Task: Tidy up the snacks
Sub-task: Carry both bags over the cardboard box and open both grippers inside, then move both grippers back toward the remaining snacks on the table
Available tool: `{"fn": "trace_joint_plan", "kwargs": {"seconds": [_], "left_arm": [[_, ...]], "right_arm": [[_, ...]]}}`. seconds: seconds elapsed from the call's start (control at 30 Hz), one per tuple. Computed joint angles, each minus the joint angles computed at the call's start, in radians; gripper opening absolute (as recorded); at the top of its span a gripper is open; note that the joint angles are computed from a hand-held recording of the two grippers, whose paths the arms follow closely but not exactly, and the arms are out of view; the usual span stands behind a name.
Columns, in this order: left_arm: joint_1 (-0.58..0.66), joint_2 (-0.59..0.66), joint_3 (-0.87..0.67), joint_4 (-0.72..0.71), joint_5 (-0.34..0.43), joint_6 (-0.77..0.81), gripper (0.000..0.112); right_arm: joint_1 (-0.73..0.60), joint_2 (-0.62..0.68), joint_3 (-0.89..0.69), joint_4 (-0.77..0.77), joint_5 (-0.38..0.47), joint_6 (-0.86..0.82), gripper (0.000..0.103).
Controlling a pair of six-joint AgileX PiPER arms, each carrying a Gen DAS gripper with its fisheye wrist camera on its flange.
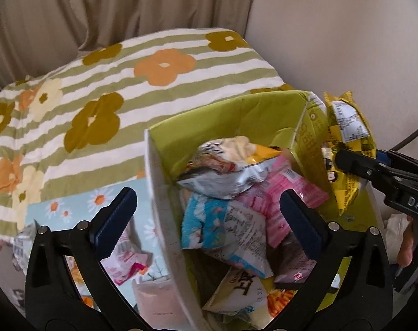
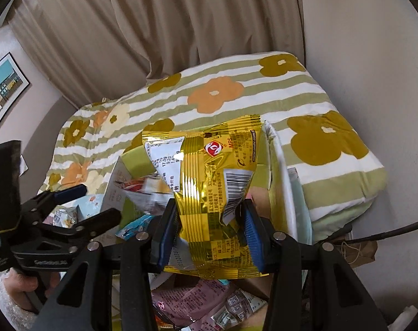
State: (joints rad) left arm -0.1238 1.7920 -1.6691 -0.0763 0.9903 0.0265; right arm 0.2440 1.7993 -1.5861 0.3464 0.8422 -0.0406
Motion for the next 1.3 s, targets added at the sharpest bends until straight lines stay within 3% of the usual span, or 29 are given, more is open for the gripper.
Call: {"fn": "trace_joint_plan", "kwargs": {"seconds": [0.13,0.23,0.3,0.33,0.37,0.6,0.83,1.3], "left_arm": [[0.013,-0.03,0.035,0.009,-0.017,0.003,0.103],[0.034,-0.062,0.072,-0.021,-0.033,0.026,0.103],[0.047,-0.078,0.094,-0.034,-0.042,0.032,0.103],[0.05,-0.093,0.112,-0.032,-0.047,0.029,0.103],[0.051,-0.106,0.128,-0.025,-0.051,0.022,0.103],[0.058,-0.212,0.248,-0.009,-0.075,0.0,0.103],[0.05,-0.334,0.324,0.015,-0.072,-0.049,0.103],[0.025,-0.667,0.448,0.198,0.037,-0.28,0.103]], "right_arm": [[0.015,0.051,-0.066,-0.035,0.04,0.044,0.042],[0.03,0.068,-0.091,-0.087,0.041,0.105,0.048],[0.036,0.059,-0.081,-0.111,0.027,0.137,0.075],[0.035,0.049,-0.067,-0.104,0.015,0.134,0.095],[0.032,0.028,-0.039,-0.09,-0.005,0.124,0.101],[0.042,-0.08,0.093,-0.079,-0.059,0.068,0.101],[0.028,-0.169,0.139,-0.011,-0.007,0.016,0.101],[0.126,-0.36,0.22,-0.001,-0.056,-0.07,0.101]]}}
